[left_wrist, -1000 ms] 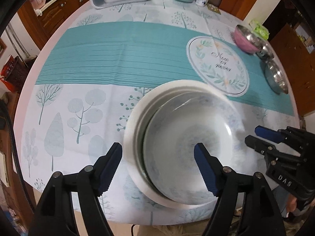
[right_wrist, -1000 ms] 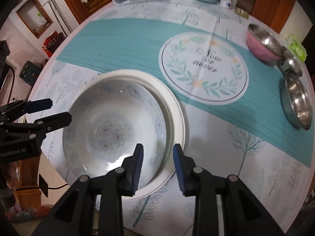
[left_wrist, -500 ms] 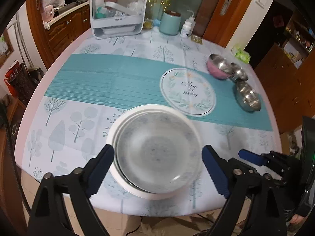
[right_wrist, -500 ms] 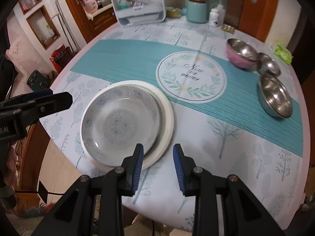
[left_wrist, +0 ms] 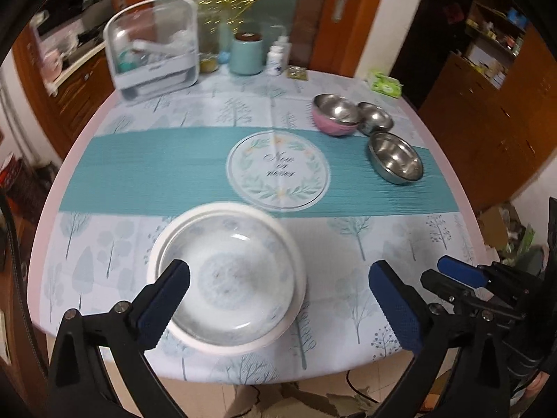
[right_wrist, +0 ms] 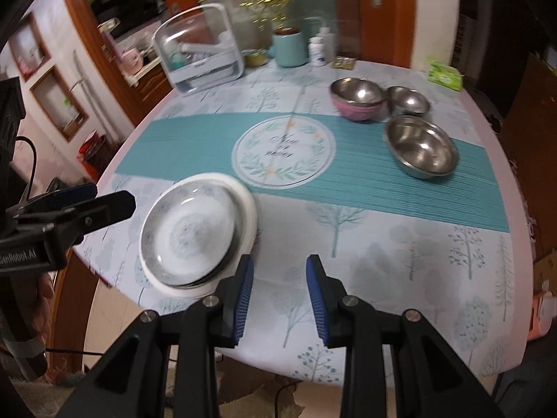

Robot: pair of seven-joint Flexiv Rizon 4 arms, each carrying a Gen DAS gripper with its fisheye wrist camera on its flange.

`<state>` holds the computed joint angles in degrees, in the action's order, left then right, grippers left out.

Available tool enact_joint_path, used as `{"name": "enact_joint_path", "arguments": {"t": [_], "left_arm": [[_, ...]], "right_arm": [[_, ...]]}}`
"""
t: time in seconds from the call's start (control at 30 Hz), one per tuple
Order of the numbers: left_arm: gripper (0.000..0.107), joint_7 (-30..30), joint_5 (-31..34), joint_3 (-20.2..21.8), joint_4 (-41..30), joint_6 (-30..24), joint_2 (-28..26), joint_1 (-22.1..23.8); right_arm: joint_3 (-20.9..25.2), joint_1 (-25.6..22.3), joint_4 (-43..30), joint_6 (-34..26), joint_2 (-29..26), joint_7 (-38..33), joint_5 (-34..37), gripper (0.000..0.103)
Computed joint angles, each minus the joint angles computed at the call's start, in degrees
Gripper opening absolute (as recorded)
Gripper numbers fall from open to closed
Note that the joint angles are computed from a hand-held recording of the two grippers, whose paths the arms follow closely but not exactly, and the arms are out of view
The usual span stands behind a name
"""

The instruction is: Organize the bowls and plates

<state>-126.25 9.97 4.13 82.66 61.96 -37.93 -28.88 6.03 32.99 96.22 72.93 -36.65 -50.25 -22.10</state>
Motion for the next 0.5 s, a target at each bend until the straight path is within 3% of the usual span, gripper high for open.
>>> {"name": "enact_joint_path", "arguments": {"t": [0.23,0.5], "left_arm": [[0.102,5.34,-1.97,-2.18,-5.47,0.40,-3.15,1.33],[0.102,15.47,-5.91,-4.36,-14.40,-0.79,-8.10,3.11]], "right_arm": [[-3.90,1.11,2.21,0.59,2.05,6.98,-1.08,0.032],[-7.60,2.14,0.87,-1.82,2.44,16.04,-5.93,0.032]]}}
